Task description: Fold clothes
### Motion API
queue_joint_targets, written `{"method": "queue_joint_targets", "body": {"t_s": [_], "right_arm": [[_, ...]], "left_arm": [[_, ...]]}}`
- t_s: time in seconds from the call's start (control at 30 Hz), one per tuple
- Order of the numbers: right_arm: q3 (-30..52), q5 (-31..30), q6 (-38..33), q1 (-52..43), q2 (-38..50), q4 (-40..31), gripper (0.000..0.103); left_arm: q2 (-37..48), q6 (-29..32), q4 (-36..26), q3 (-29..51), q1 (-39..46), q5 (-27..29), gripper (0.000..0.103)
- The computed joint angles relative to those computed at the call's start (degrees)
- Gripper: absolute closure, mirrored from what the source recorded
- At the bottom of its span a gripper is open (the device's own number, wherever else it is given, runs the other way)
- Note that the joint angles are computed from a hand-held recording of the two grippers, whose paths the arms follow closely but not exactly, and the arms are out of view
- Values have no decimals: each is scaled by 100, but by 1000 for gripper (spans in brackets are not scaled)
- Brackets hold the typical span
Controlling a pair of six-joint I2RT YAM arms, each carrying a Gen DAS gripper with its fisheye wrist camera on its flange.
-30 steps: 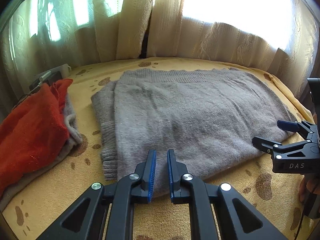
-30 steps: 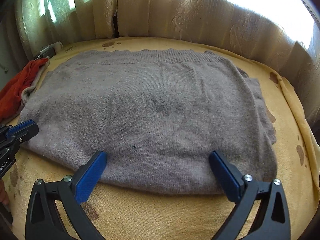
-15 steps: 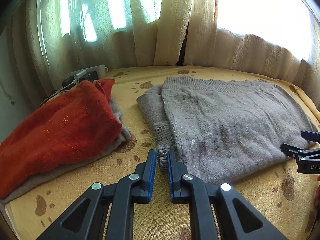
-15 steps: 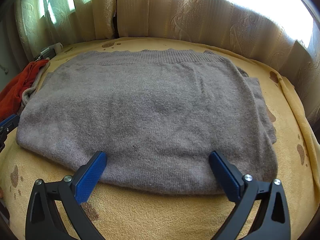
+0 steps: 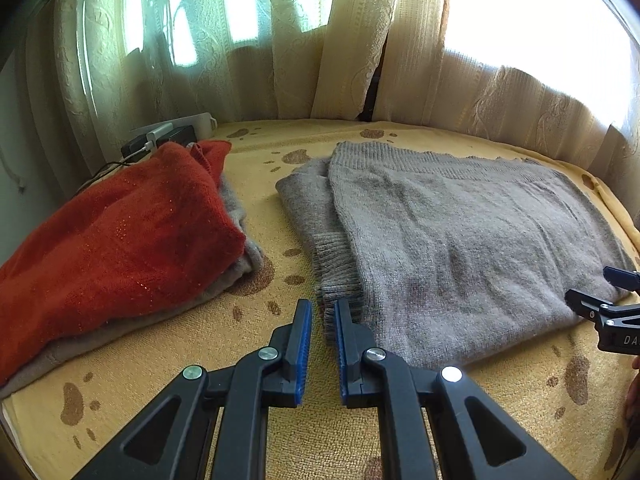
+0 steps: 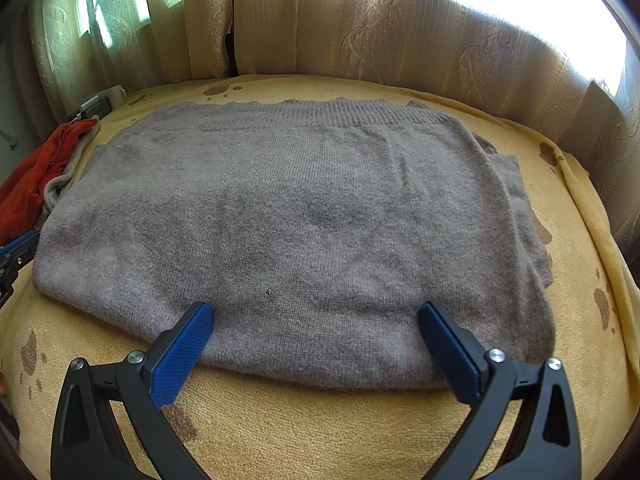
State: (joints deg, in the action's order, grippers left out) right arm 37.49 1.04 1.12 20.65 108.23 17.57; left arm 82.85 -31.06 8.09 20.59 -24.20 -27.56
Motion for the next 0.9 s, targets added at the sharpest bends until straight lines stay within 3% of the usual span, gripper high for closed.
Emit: {"method": "queue_joint_targets", "body": {"t_s": [0.4, 0.5, 0.63, 0.73, 0.77, 0.83, 0.87, 0.9], "right_arm": [[43, 34, 91, 57, 28, 2, 0], [-323, -14, 378, -214, -233, 464, 0], [-1262, 672, 670, -967, -1285, 1458, 0], [-1744, 413, 1072, -1734, -2055, 1851, 0], [-1852, 179, 1168, -1921, -2163, 2006, 0], [-1976, -387, 1243, -2132, -2171, 2312, 0], [-1876, -650, 1158, -2093, -2072, 2236, 0], [-1687, -908, 1015, -1988, -1935, 2028, 0]], "left_arm": [[11, -64, -202, 18, 120, -30, 91], [-369, -48, -264, -301, 561, -69, 91], [-527, 375, -100, -646, 1746, 655, 90], [-748, 703, 261, -917, 2194, 1325, 83], [-798, 805, 362, -989, 2322, 1544, 74], [-770, 1108, 622, -1072, 2432, 2133, 35], [-653, 1314, 763, -1065, 2480, 2561, 2], [-479, 1434, 770, -977, 2380, 2641, 0]]}}
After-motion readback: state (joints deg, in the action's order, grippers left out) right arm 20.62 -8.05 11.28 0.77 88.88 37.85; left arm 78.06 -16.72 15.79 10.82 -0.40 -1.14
